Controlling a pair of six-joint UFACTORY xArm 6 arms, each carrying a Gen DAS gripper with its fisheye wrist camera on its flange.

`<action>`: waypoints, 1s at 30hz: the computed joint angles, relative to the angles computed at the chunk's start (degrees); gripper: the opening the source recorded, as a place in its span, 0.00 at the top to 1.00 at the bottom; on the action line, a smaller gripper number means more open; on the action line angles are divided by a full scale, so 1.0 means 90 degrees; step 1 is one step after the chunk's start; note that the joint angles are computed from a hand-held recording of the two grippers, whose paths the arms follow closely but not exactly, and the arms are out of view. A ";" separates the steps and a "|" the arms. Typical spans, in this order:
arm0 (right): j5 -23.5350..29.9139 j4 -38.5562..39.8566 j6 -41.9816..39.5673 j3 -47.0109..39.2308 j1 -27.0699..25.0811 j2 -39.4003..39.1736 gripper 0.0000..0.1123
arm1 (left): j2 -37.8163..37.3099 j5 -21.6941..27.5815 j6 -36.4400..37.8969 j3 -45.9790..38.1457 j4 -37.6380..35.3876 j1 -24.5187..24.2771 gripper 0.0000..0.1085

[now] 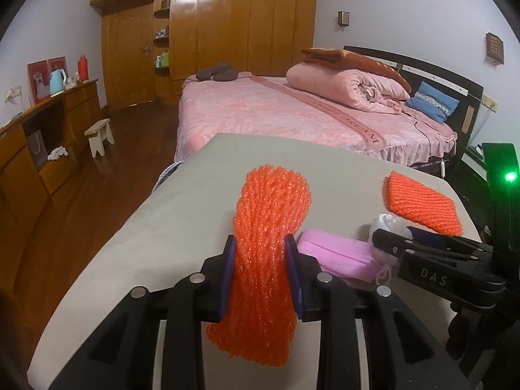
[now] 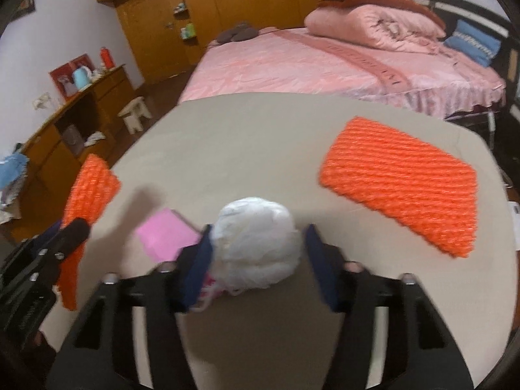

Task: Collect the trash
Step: 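Grasp the orange mesh pad with left gripper while right grasps white tissue ball, then carry mesh pad and tissue ball over the trash bin and open both grippers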

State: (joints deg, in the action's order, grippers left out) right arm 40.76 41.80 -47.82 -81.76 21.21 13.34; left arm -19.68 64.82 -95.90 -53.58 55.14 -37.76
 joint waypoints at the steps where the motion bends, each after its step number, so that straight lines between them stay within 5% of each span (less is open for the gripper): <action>1: 0.0026 0.0031 -0.0026 0.0006 -0.0008 -0.0027 0.64 | -0.0011 0.0006 0.0003 0.0005 0.0003 -0.0010 0.73; 30: 0.0561 0.1256 -0.0816 0.0664 -0.1481 -0.1901 0.67 | 0.1035 0.0887 0.0561 -0.2067 0.0294 -0.1191 0.73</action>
